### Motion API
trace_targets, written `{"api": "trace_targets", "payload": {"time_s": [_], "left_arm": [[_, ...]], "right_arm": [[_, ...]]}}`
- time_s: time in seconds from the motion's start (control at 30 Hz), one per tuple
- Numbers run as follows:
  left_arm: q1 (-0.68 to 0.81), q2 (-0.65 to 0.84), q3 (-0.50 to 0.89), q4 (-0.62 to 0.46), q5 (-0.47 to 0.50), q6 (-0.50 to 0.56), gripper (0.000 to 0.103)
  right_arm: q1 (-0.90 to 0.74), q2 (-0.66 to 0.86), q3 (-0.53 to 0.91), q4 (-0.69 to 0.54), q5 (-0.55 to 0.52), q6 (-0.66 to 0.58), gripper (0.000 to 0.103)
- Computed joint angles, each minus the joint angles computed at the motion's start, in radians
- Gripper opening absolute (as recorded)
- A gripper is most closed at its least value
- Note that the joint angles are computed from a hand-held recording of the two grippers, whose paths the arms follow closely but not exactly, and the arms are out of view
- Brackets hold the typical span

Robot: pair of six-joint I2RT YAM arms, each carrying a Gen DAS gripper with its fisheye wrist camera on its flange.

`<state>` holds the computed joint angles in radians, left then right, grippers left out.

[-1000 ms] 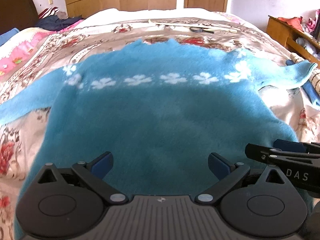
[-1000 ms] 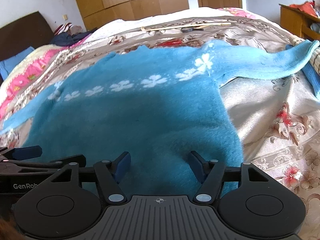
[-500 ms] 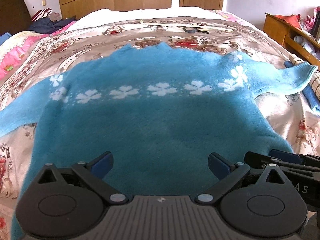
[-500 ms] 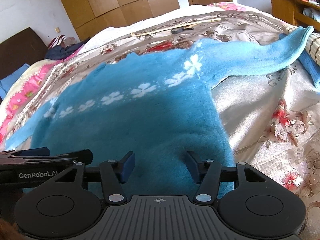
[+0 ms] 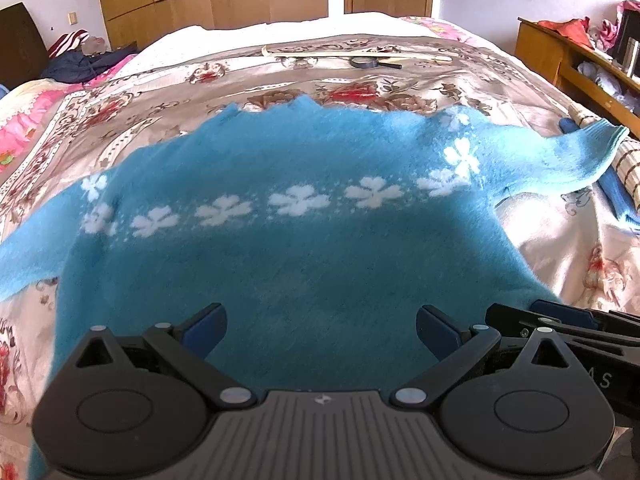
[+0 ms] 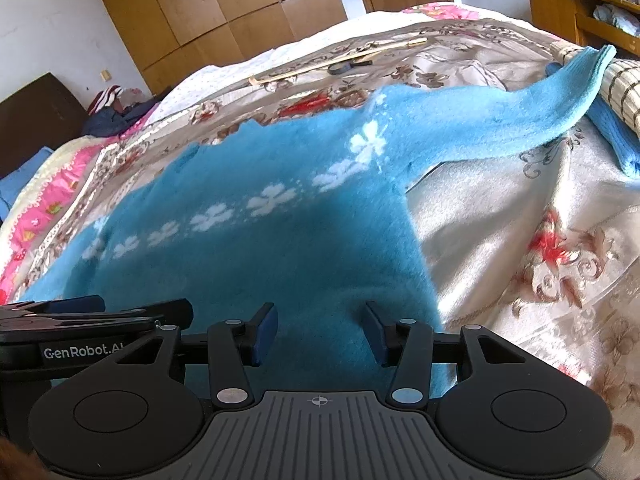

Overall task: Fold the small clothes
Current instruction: 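Grasp the blue sweater sleeve cuff with the right gripper and lift it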

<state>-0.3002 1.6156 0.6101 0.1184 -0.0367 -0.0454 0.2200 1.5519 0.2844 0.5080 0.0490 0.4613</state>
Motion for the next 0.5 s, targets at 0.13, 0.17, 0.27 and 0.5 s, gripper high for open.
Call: {"api": "trace_targets", "payload": {"time_s": [0.13, 0.17, 0.27, 0.5], "left_arm": [[-0.03, 0.031, 0.05, -0.02, -0.018, -0.008, 0.103], [-0.038, 0.039, 0.061, -0.022, -0.025, -0.009, 0.103], [-0.061, 0.069, 0.101, -0.032, -0.039, -0.009, 0.103], [-0.104, 0.141, 0.186, -0.053, -0.057, -0.015, 0.103]], "right_arm": [[-0.044, 0.003, 0.014, -0.003, -0.022, -0.021, 0.047], [-0.056, 0.005, 0.017, -0.002, -0.027, -0.025, 0.047], [-0.09, 0.018, 0.03, 0.001, -0.039, -0.038, 0.047], [-0.169, 0.048, 0.057, -0.001, -0.07, -0.06, 0.047]]}}
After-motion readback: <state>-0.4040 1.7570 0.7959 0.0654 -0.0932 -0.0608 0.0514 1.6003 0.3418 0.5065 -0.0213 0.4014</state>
